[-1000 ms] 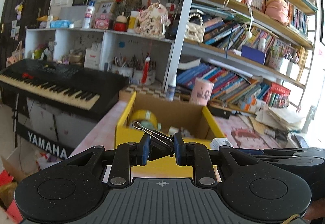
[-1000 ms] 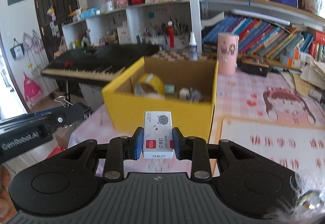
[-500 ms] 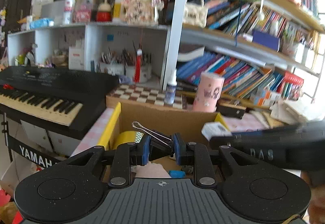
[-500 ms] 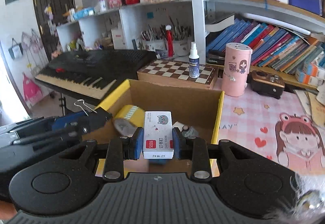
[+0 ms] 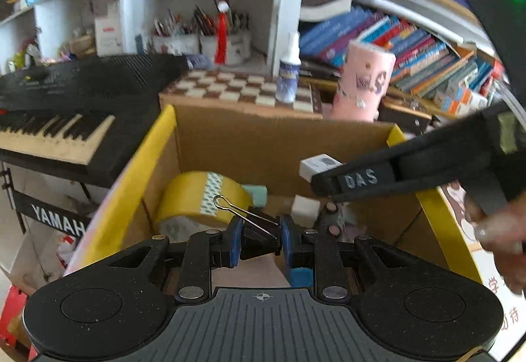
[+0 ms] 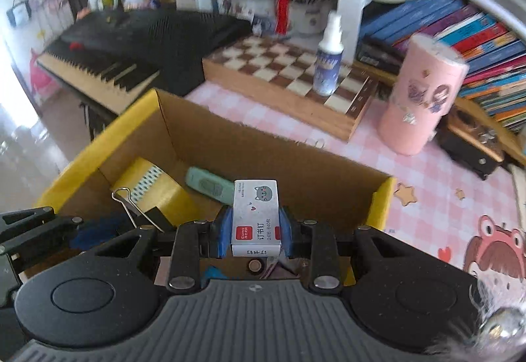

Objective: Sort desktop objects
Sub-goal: 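Lower the clip and white box into the yellow box and open both grippers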

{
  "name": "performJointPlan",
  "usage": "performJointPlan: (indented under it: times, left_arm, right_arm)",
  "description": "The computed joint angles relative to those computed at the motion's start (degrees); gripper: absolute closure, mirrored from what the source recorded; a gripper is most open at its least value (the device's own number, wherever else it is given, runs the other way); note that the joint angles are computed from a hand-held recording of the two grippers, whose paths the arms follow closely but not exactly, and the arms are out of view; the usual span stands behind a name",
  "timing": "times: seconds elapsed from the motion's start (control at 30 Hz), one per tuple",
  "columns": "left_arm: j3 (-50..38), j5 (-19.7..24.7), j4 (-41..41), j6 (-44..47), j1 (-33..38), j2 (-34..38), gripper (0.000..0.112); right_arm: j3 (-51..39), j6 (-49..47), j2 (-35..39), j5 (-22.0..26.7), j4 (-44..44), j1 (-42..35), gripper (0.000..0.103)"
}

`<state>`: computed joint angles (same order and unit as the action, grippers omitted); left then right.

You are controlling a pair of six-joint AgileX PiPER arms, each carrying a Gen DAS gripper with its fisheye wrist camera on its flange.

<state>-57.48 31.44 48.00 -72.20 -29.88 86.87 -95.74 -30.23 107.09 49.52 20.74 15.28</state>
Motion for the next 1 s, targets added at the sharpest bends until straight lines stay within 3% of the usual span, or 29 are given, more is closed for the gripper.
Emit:
performJointPlan:
  times: [0.07, 0.4, 0.6, 0.83, 1.0]
  left_arm:
    - [-0.48, -0.15, -2.15, 3.00, 0.17, 0.86, 0.089]
    - [-0.19, -1.21, -2.24, 2.58, 0.47, 1.14, 0.082]
    - [2.73, -0.07, 6.99, -6.46, -2.91, -3.64, 0.072]
    - [7.73, 11.70, 21.59, -21.40, -14.19, -13.57, 0.056]
    - [10.27, 22.22, 24.88, -26.29, -23.42, -19.50, 0.047]
  right_arm:
    - [-3.75, 0.37, 2.74, 2.83, -1.32, 0.14, 0.075]
    - [-9.21, 0.19, 7.54, 6.50, -4.36, 0.54, 0.074]
    - [-3.33, -1.01, 2.51, 2.84, 0.64, -1.56, 0.067]
    - [11.85, -7.23, -11.04, -5.90, 14.26, -6.90, 0.066]
    - [24.23, -11.91, -23.76, -11.67, 20.80, -9.99, 0.066]
